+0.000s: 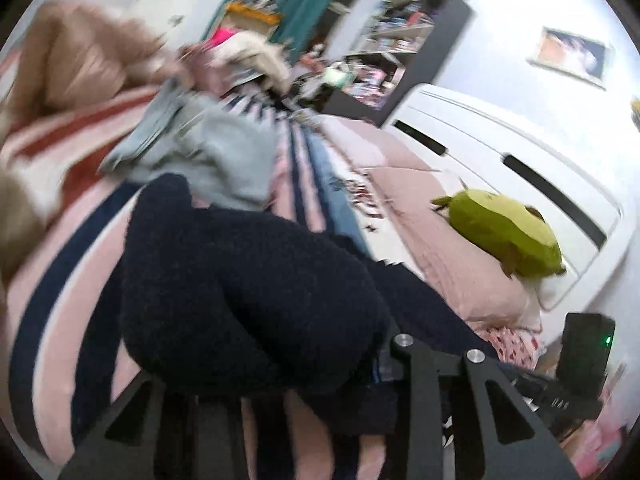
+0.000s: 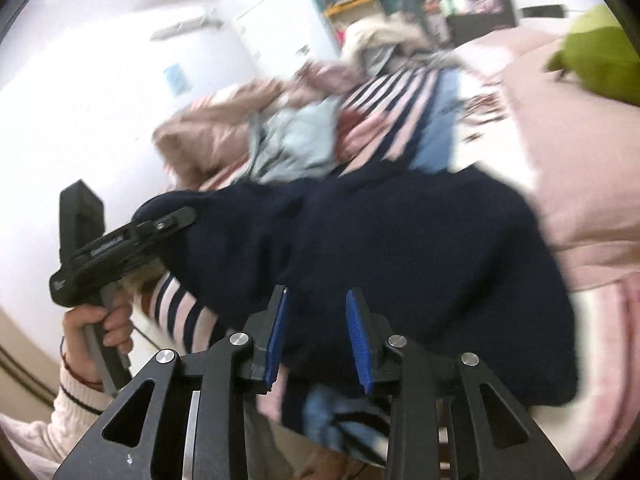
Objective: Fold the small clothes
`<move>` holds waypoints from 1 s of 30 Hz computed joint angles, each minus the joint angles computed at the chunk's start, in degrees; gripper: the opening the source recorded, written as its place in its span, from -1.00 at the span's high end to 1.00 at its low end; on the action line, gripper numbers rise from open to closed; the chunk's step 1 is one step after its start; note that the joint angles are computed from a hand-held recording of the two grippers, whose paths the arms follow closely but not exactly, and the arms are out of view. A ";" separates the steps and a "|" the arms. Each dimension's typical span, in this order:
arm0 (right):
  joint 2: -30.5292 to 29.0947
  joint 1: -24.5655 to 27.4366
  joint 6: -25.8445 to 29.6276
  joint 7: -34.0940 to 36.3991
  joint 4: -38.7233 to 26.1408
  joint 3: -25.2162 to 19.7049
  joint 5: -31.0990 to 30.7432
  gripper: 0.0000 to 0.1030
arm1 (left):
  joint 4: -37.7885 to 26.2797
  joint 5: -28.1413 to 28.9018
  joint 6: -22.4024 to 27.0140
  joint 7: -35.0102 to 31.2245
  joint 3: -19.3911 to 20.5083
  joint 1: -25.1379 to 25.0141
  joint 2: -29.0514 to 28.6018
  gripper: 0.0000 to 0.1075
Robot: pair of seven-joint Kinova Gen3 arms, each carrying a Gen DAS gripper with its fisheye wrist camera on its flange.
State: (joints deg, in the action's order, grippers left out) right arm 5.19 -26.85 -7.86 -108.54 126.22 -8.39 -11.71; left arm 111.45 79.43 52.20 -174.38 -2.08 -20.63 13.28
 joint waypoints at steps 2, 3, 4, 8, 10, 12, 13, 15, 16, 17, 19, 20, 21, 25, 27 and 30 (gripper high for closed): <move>-3.50 1.12 -2.87 -0.95 3.89 0.38 -0.65 0.50 | -1.47 -1.07 -2.42 -1.08 1.30 2.97 -1.57 0.43; -5.18 1.89 -4.23 -1.08 5.74 0.33 -1.32 0.48 | -1.96 -1.57 -2.84 -1.56 1.91 3.88 -2.00 0.43; -7.03 2.78 -5.99 -0.85 7.87 -0.01 -2.53 0.44 | -2.86 -2.20 -3.05 -1.71 2.53 5.08 -2.07 0.44; -12.39 6.61 -9.02 -0.53 13.04 -2.07 -5.16 0.37 | -6.04 -7.24 -4.89 -0.78 6.27 11.37 -1.61 0.45; -14.18 8.40 -9.16 -0.48 14.42 -3.07 -5.84 0.37 | -7.32 -11.49 -5.73 0.99 8.79 13.83 -0.53 0.44; -15.29 8.90 -9.26 -1.59 15.42 -2.77 -5.13 0.37 | -9.33 -16.15 -4.11 3.57 7.92 18.37 2.26 0.41; -15.81 9.36 -9.20 -2.29 15.95 -2.70 -4.60 0.37 | -10.51 -18.32 -3.02 5.50 7.19 20.29 3.82 0.38; -16.22 10.89 -9.11 -2.56 16.56 -3.78 -5.08 0.37 | -10.30 -19.86 -3.63 6.78 6.06 23.41 5.63 0.35; -16.47 11.15 -8.84 -3.10 16.79 -3.57 -4.81 0.37 | -9.41 -19.24 -4.24 6.02 5.75 23.95 5.26 0.27; -16.62 11.56 -8.60 -3.39 16.89 -3.67 -4.72 0.37 | -8.54 -18.09 -3.93 4.42 5.97 23.50 4.80 0.20; -16.37 12.56 -8.06 -3.32 16.47 -4.30 -4.84 0.37 | -8.76 -17.70 -0.50 4.02 9.01 19.43 4.81 -0.24; -16.64 12.55 -7.67 -3.87 16.42 -4.16 -4.10 0.37 | -9.14 -17.85 1.83 5.22 10.70 16.79 4.70 -0.32; -16.34 12.80 -7.70 -3.83 16.00 -4.28 -3.85 0.36 | -9.91 -18.46 4.16 6.21 12.21 14.42 4.83 -0.42; -16.60 16.43 -7.32 1.30 13.82 -10.30 -8.44 0.05 | -10.34 -16.82 13.48 7.40 12.10 8.59 3.23 -0.47; -16.02 17.93 -7.04 5.96 11.97 -13.14 -11.86 -0.11 | -8.23 -14.28 15.63 4.81 8.90 8.05 1.04 -0.52; -13.92 22.92 -6.41 12.83 7.95 -20.11 -15.34 -0.21 | -5.04 -12.88 12.85 2.39 4.92 7.84 -2.78 -0.57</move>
